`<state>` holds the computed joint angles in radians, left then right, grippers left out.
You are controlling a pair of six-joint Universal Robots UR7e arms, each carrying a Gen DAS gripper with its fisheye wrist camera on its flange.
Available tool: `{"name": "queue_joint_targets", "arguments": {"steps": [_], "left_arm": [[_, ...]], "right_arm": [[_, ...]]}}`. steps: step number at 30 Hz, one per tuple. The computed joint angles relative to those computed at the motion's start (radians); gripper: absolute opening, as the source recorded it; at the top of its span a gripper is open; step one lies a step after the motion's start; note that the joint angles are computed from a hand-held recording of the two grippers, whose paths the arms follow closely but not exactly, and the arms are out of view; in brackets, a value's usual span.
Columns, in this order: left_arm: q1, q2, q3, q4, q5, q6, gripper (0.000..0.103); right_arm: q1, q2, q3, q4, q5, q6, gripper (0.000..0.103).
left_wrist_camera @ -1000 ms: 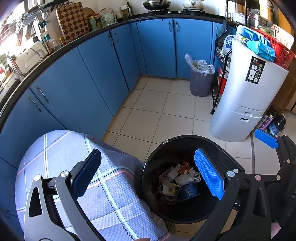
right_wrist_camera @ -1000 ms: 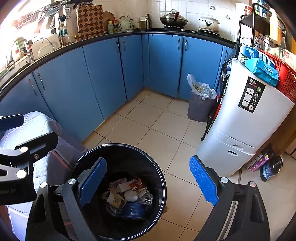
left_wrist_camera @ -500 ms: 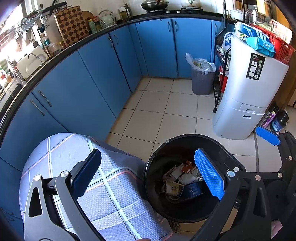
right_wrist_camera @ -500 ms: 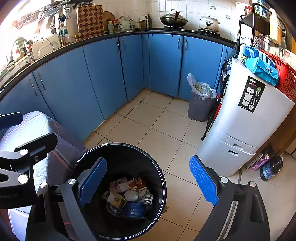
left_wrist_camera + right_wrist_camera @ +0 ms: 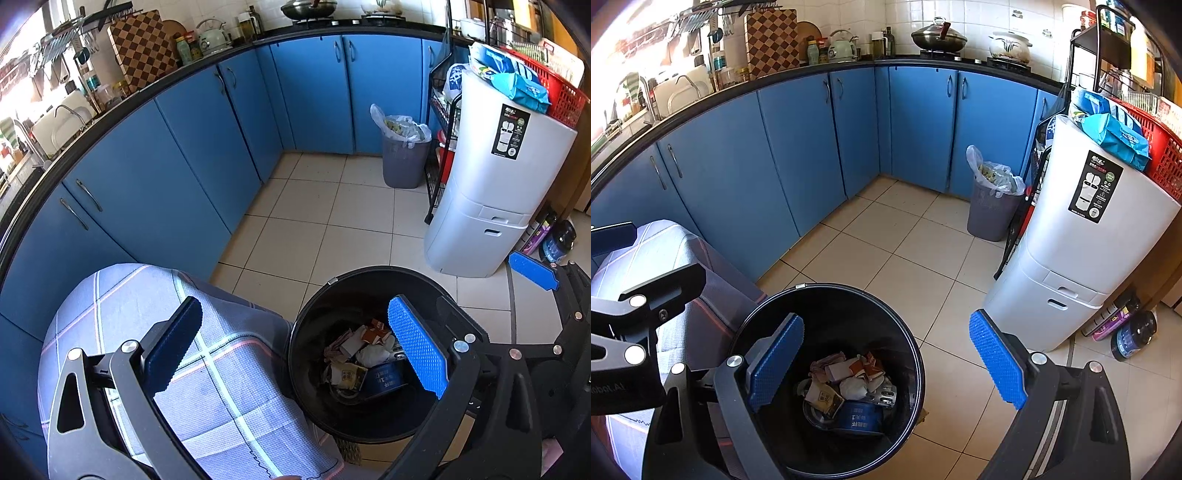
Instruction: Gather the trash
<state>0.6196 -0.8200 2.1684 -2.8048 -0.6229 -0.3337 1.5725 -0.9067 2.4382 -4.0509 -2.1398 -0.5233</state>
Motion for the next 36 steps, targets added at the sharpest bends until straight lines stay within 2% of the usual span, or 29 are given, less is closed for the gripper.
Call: {"name": "queue_joint_targets", "arguments": {"steps": [36], "left_arm": [[-0.006,0.009,0.000,0.004,0.007,0.002,0.099]], "right_arm": [[-0.003,-0.006,0.004,0.016,0.010,0.006,0.089]]}}
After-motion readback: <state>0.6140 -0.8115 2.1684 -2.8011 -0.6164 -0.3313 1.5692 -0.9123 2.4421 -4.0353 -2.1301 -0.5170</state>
